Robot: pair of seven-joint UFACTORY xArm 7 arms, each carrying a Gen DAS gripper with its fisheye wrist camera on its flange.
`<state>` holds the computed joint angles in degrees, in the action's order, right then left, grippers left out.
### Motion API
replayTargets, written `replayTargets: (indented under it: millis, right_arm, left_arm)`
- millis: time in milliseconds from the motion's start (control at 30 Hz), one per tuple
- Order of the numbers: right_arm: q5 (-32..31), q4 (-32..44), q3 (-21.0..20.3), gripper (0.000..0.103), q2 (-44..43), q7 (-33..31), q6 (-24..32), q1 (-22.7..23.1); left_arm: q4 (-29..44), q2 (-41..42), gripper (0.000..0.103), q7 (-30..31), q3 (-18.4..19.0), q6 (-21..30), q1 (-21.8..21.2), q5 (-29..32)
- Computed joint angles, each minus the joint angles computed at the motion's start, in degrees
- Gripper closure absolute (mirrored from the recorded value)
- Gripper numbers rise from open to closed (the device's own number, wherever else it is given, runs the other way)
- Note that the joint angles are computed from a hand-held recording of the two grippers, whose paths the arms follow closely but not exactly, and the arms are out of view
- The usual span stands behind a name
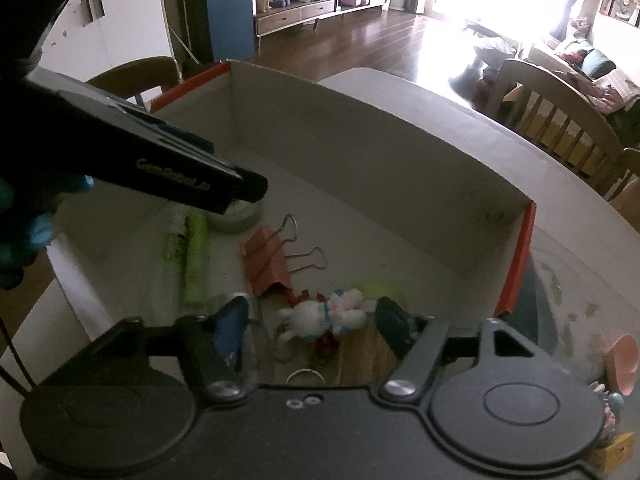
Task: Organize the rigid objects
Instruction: 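Open the left tool releasing the tape dispenser while the right tool releases the rabbit into the box, then move both tools from the box back toward the remaining table items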
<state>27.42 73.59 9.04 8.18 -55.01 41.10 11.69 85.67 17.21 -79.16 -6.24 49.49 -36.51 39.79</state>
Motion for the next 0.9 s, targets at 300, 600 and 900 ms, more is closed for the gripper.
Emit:
replayTargets:
  millis: [300, 600, 900]
  right_arm:
    - [6.6, -0.6, -1.0, 0.031, -3.5, -2.6, 2.9, -1.8]
    - [14.2, -1.1, -4.0, 0.031, -8.8, -5.9, 6.8, -2.7]
    - [19.5, -1.8, -7.3, 0.03, -13.0, -8.9, 9.7, -3.7]
  left_arm:
    - [0.6, -2.0, 0.044, -2.4, -1.1, 3.2, -1.8, 2.2]
    - [4.0, -3.2, 0.044, -4.2, -2.7, 6.7, -4.2, 6.0]
    - [11.6, -0.5, 0.044, -5.1, -3.0, 11.0, -8.4, 9.6]
